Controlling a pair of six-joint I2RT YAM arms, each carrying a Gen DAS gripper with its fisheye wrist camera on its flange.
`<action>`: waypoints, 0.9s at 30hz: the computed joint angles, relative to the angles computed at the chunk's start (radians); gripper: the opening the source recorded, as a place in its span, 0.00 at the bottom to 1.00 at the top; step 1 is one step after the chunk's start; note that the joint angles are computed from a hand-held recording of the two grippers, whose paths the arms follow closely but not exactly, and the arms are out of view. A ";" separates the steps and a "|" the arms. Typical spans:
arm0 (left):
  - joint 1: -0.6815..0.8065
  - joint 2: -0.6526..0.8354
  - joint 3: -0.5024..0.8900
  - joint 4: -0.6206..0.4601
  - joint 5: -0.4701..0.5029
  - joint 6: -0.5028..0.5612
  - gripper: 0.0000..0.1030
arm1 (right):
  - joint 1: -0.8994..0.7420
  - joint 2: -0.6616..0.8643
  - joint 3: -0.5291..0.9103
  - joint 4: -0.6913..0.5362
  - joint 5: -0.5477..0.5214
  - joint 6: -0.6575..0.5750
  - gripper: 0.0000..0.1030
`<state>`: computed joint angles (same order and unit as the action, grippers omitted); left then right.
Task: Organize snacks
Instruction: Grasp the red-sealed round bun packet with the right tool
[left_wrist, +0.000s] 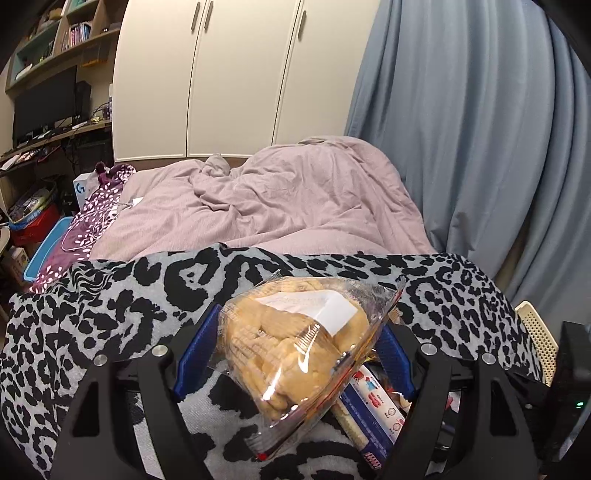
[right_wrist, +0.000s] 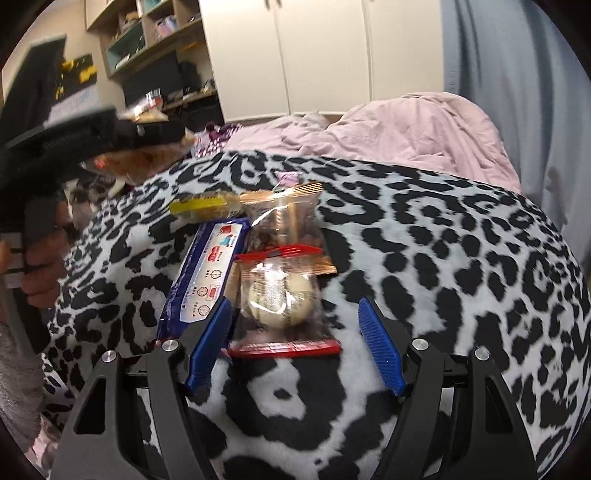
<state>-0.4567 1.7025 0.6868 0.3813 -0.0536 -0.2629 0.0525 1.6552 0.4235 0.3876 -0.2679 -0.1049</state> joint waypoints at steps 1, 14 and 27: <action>-0.001 -0.009 -0.007 0.004 0.003 0.001 0.76 | 0.013 0.009 0.011 -0.007 0.013 -0.004 0.67; 0.007 -0.032 -0.023 0.008 0.024 -0.003 0.76 | 0.031 0.037 0.040 -0.029 0.024 -0.011 0.45; -0.067 -0.066 0.002 -0.031 -0.017 -0.008 0.76 | -0.171 -0.169 -0.090 -0.061 -0.110 -0.042 0.29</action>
